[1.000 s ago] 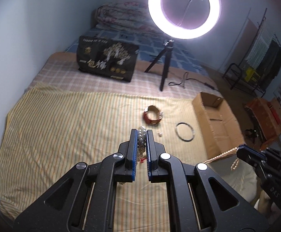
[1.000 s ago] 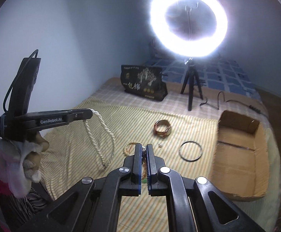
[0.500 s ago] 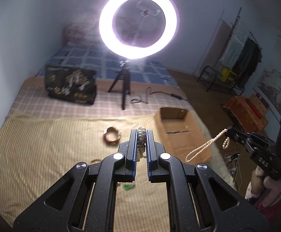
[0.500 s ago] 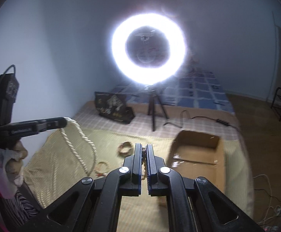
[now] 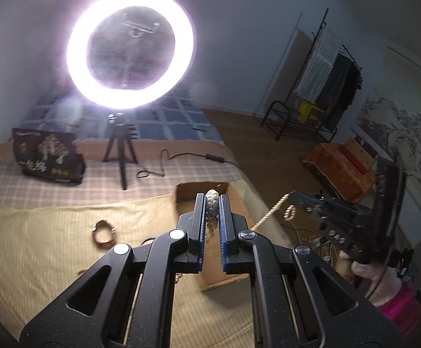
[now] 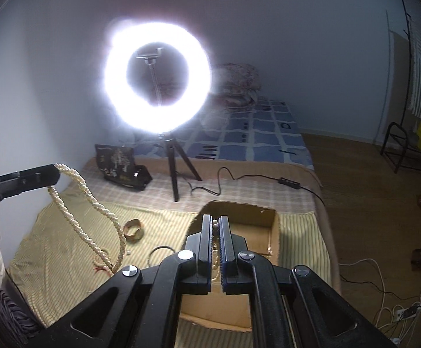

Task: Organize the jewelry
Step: 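Lift both pearl necklaces and carry them over the cardboard box, then open both grippers to drop the pearl necklaces into the box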

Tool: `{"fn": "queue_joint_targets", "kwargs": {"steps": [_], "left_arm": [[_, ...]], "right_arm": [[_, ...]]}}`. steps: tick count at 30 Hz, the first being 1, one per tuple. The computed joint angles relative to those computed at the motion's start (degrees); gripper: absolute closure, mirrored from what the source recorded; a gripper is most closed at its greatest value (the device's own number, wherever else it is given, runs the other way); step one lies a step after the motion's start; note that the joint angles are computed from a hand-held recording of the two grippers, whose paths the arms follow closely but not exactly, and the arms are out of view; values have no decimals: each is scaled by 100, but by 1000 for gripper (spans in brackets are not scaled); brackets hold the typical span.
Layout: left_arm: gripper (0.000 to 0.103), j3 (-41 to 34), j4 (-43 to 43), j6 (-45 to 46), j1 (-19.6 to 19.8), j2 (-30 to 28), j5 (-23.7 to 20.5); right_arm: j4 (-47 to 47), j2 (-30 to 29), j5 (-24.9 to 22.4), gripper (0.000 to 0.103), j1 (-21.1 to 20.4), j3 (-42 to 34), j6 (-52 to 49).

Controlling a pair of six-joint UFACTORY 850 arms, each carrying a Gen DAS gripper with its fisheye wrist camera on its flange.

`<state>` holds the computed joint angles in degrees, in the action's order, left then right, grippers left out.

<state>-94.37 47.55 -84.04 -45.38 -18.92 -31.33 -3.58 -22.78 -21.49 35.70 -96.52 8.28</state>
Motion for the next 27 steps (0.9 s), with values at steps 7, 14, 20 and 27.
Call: {"fn": "queue_joint_targets", "kwargs": {"steps": [7, 14, 20, 27], "left_arm": [[97, -716, -505, 496, 9, -619, 222], [97, -1291, -1216, 1092, 46, -1192, 215], [97, -1430, -1699, 1407, 103, -1490, 172], [97, -1268, -2230, 1695, 201, -1622, 255]], "right_arm": [[267, -214, -115, 102, -206, -155, -240], [442, -398, -217, 102, -321, -236, -376], [601, -539, -281, 102, -382, -232, -519], [673, -753, -409, 102, -423, -325, -534]]}}
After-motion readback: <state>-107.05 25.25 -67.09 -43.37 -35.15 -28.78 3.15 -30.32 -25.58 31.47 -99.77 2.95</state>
